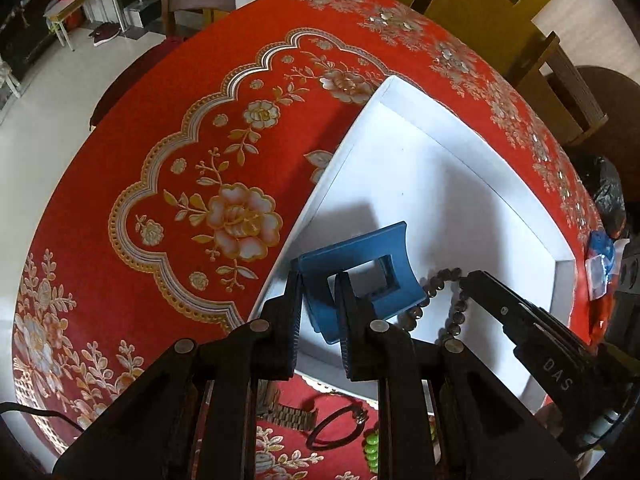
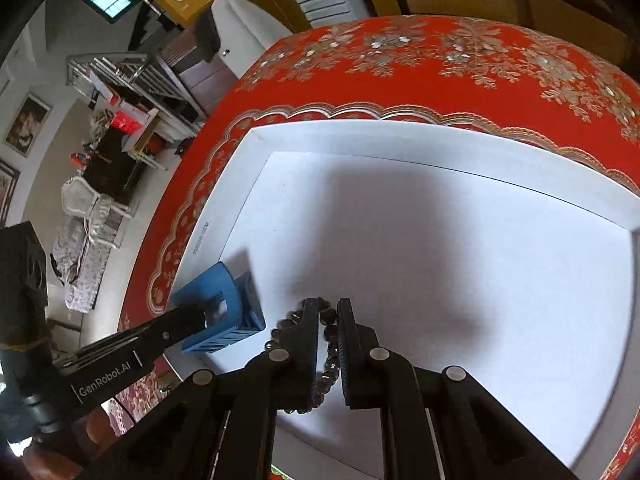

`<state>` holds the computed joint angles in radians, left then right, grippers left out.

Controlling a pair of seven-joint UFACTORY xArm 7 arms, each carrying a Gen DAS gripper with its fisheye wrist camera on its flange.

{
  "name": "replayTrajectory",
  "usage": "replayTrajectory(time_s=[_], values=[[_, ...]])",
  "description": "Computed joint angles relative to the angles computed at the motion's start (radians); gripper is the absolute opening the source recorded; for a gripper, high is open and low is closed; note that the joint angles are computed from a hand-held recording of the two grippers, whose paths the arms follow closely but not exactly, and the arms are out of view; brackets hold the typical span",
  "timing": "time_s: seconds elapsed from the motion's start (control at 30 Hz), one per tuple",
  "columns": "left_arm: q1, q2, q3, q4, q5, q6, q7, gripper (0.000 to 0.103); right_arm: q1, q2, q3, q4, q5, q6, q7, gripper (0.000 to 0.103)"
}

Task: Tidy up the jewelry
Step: 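Open both tools to drop the clip and bracelet into the tray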

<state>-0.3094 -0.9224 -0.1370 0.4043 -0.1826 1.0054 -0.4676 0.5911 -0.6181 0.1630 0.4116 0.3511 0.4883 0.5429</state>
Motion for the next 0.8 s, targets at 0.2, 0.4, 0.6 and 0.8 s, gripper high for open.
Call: replayTrajectory(time_s=[0.2, 0.4, 0.6, 0.8], values=[[0.001, 0.008, 0.001, 0.005, 0.004, 0.011, -0.003, 0.021, -0.005, -0.126, 0.023, -0.064, -0.004, 0.013, 0.071, 0.050], [-0.021, -0.043, 0.022, -0.001, -0.026, 0.031, 0.021, 0.049, -0.025, -0.298, 0.101, -0.087, -0.078, 0.125, 0.212, 0.050], [-0.026, -0.127, 0.004, 0.001, -0.016, 0.069, 0.041, 0.060, -0.027, -0.444, 0.169, -0.075, -0.154, 0.281, 0.348, 0.050], [-0.039, -0.226, -0.005, 0.004, -0.005, 0.133, 0.070, 0.060, -0.016, -0.528, 0.233, -0.037, -0.197, 0.433, 0.457, 0.052]])
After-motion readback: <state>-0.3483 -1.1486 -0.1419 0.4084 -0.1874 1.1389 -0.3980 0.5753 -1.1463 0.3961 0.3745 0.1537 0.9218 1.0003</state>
